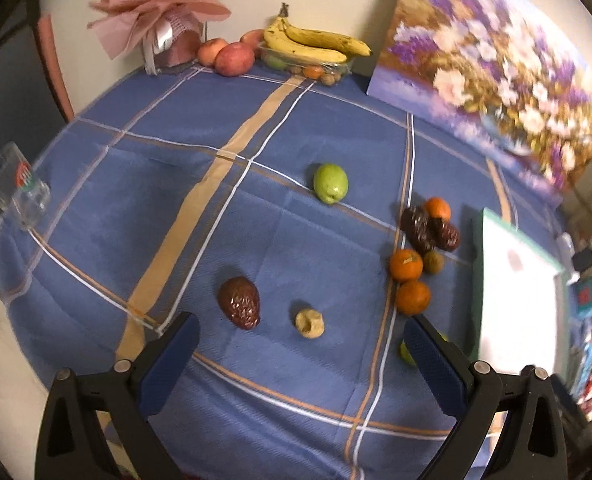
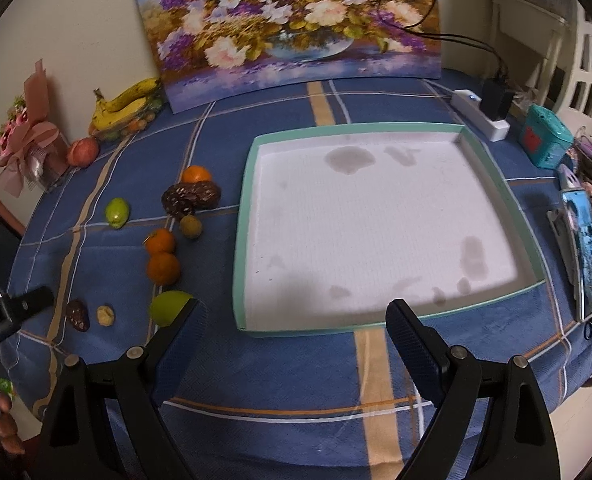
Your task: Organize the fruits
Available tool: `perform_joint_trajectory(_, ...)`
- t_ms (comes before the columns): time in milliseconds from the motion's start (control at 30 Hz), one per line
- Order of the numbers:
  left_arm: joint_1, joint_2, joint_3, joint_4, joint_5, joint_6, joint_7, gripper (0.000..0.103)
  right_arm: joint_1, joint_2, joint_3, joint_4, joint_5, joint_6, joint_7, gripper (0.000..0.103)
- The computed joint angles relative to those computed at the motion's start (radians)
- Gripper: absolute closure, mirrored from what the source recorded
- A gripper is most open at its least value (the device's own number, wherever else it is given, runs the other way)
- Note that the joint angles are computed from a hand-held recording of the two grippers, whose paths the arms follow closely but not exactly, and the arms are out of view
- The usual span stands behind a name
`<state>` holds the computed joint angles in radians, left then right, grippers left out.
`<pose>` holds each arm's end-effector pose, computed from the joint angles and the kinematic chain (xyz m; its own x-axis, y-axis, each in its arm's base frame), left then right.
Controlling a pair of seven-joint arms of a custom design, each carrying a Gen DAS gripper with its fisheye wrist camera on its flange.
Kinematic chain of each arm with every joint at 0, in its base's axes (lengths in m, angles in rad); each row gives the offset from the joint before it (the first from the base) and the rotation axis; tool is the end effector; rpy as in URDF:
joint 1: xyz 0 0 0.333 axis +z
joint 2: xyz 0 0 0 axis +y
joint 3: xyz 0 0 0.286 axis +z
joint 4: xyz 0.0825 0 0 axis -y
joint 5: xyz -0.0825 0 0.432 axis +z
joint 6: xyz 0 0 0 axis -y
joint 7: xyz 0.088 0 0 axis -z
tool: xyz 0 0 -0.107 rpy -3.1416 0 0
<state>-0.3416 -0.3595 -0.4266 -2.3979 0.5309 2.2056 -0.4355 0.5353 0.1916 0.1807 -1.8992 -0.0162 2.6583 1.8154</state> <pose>0.3785 -0.3397 0.4086 0.7469 -0.6130 0.2575 -0.4374 -0.7447 -0.5042 0.5181 0.4448 0.4141 0.4853 -0.8613 -0.1504 -0.7802 -0.3490 -0.5192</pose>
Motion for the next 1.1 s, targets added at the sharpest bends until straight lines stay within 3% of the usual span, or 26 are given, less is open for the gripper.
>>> perform_joint_trajectory(167, 0.006, -0.045, -0.004, -0.023, -0.003, -0.067, -0.023, 0.000, -0.018, 0.043, 0.042, 0.041, 0.125, 0.015, -0.153, 0.012)
perform_joint_trajectory(333, 0.010, -0.078, 0.001, -0.046, 0.000, -0.113, -0.001, 0.000, 0.004, 0.103, 0.050, 0.116, 0.143, -0.004, -0.213, 0.012)
perform_joint_trajectory(533, 0.008, -0.119, 0.054, -0.126, -0.109, 0.023, 0.066, 0.000, 0.031, 0.165, 0.055, 0.193, 0.156, -0.032, -0.244, 0.012)
perform_joint_trajectory(833, 0.038, -0.111, 0.068, -0.164, -0.217, 0.055, 0.137, 0.000, 0.091, 0.277, 0.040, 0.355, 0.091, -0.154, -0.217, 0.012)
perform_joint_trajectory(1100, 0.043, -0.026, 0.103, -0.155, -0.321, 0.106, 0.239, 0.002, 0.136, 0.365, 0.018, 0.469, 0.032, -0.283, -0.188, 0.015)
